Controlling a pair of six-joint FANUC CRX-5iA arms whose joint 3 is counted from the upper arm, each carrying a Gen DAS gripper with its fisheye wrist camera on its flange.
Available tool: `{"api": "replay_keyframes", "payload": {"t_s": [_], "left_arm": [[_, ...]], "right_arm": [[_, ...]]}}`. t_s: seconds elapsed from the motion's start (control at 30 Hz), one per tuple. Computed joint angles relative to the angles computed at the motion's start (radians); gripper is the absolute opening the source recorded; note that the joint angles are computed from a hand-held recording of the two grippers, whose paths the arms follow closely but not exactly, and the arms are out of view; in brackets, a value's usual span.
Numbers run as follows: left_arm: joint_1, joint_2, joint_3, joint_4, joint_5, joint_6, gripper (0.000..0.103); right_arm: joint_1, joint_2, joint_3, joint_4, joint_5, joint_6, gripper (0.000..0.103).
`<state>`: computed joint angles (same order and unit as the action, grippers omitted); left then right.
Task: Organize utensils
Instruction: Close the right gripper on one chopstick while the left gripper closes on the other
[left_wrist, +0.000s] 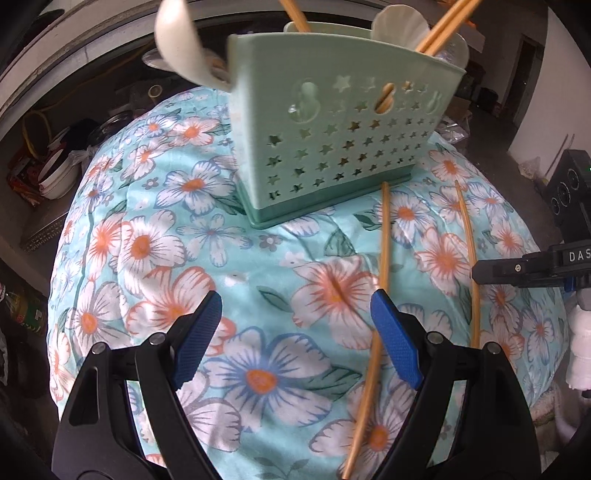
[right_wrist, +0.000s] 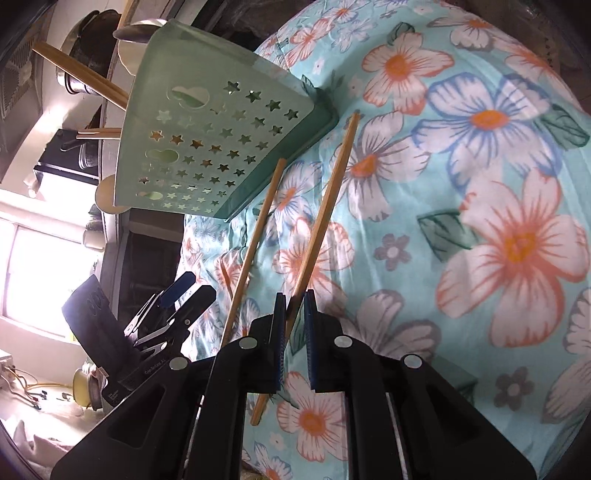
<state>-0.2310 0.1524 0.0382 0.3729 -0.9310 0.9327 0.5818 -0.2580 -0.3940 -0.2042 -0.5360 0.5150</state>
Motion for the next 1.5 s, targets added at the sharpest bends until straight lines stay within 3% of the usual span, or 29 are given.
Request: {"api": "replay_keyframes", "payload": {"t_s": [0.1, 0.2, 0.37, 0.57, 0.7, 1.0, 1.23, 1.5], "left_arm": [[-0.025, -0.008, -0.013, 0.000, 0.004, -0.028, 0.078], [-0.057, -0.004, -0.004, -0.050, -0.001, -0.026, 0.072], [-0.094, 0.010, 0.022, -0.121, -0.007, 0.014, 0.058], [-0.136, 0.037, 0.067, -0.207, -0.007, 0.070, 0.044], [-0.166, 0.050, 0.093, -0.258, -0.002, 0.100, 0.036], [-0.190, 0.066, 0.117, -0.292, -0.006, 0.125, 0.027], [-0.188, 0.061, 0.110, -0.289, -0.003, 0.118, 0.024], [-0.187, 0.062, 0.108, -0.282, -0.001, 0.116, 0.022]], "right_arm": [[-0.007, 0.001, 0.006, 0.001, -0.016, 0.000, 0.014], [-0.008, 0.011, 0.012, 0.020, -0.025, -0.021, 0.027], [0.021, 0.046, 0.031, 0.111, -0.033, -0.098, 0.028], [0.075, 0.089, 0.029, 0.343, -0.074, -0.261, 0.028], [0.107, 0.109, 0.038, 0.453, -0.138, -0.326, 0.017], [0.130, 0.025, -0.026, 0.481, -0.174, -0.381, 0.008], [0.138, -0.050, -0.087, 0.484, -0.185, -0.424, 0.008], [0.135, -0.049, -0.091, 0.476, -0.172, -0.422, 0.008]]}}
